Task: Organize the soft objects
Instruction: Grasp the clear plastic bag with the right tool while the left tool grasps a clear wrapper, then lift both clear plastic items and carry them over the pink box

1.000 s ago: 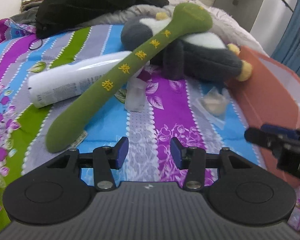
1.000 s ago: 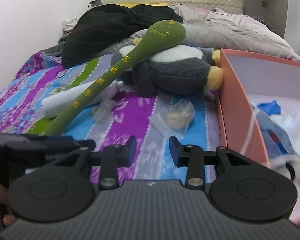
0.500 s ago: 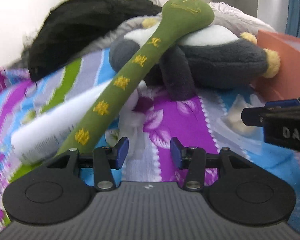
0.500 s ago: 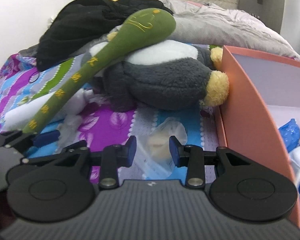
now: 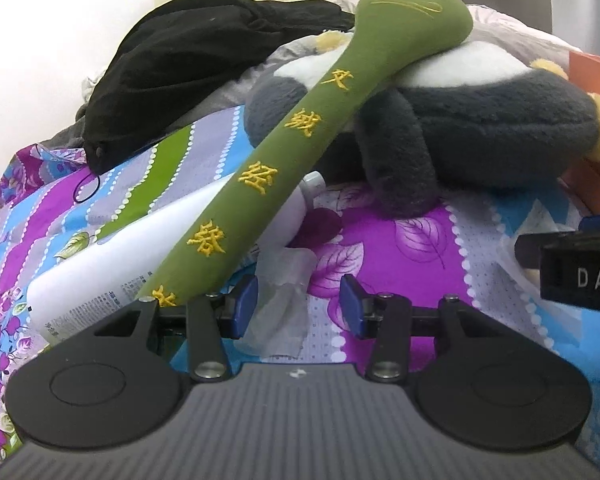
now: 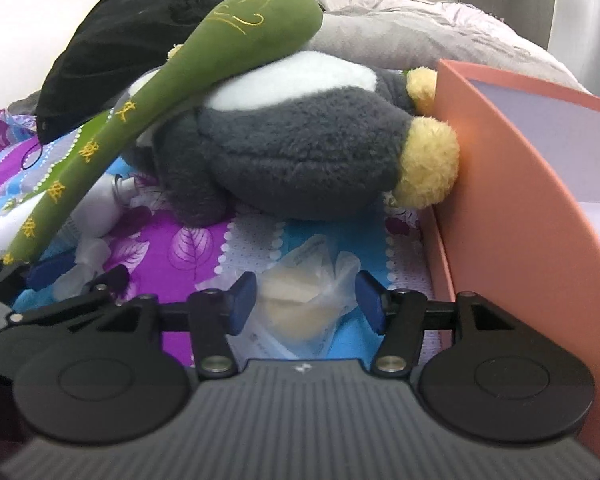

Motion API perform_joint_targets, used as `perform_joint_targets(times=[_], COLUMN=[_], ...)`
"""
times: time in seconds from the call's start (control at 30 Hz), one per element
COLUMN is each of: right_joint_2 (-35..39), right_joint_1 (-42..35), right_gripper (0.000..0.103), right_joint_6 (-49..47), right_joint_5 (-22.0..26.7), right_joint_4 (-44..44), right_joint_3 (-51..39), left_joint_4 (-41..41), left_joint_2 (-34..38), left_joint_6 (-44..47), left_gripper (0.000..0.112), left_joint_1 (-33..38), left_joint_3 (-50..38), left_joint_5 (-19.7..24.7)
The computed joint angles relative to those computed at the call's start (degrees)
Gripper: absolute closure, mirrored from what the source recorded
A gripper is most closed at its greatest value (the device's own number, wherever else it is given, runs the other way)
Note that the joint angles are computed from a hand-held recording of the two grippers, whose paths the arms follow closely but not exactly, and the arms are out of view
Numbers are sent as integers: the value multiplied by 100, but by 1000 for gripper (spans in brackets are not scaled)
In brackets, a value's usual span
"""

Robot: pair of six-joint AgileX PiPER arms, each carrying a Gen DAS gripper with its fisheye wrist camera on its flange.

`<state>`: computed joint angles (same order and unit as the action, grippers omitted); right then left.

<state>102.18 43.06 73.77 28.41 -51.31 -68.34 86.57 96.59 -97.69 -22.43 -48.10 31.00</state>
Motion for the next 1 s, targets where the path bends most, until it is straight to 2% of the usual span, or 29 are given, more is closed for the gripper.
perform_joint_targets(times=[0.13, 0.27, 0.3, 0.33, 0.37, 0.43, 0.53, 0.77, 1.0], right_joint_2=[130, 222, 223, 202, 190, 142, 22, -436, -997], right_joint_1=[-17, 13, 12, 12, 44, 97, 138, 502, 1058], right_gripper=[45, 50, 54, 67, 76, 85, 89, 91, 91], right_joint_6=[-440, -713, -782, -842, -804, -754, -839, -552, -315], right_joint_5=[38, 126, 137, 133, 224, 312, 297, 555, 943], right_joint_4=[313, 424, 466, 493, 420, 298, 401, 209, 191], right_joint_3=[-145, -245, -261, -263, -277, -262, -175, 124, 419], left_joint_4=[102, 112, 98, 79, 49, -91, -320, -1589, -3228], left_joint_2=[179, 159, 126, 81, 24, -109, -374, -1246, -2313], left_joint_6=[-108, -77, -61, -50, -43, 69, 214, 1194, 2539], left_gripper=[82, 90, 91, 93, 94, 95, 95, 95, 95], left_joint_1=[-143, -149, -158, -144, -141, -114, -98, -29, -109], left_joint_3=[-70, -52, -35, -11, 25, 67, 165, 453, 890], left_joint_5=[380, 411, 394, 358, 322, 201, 34, -446, -489])
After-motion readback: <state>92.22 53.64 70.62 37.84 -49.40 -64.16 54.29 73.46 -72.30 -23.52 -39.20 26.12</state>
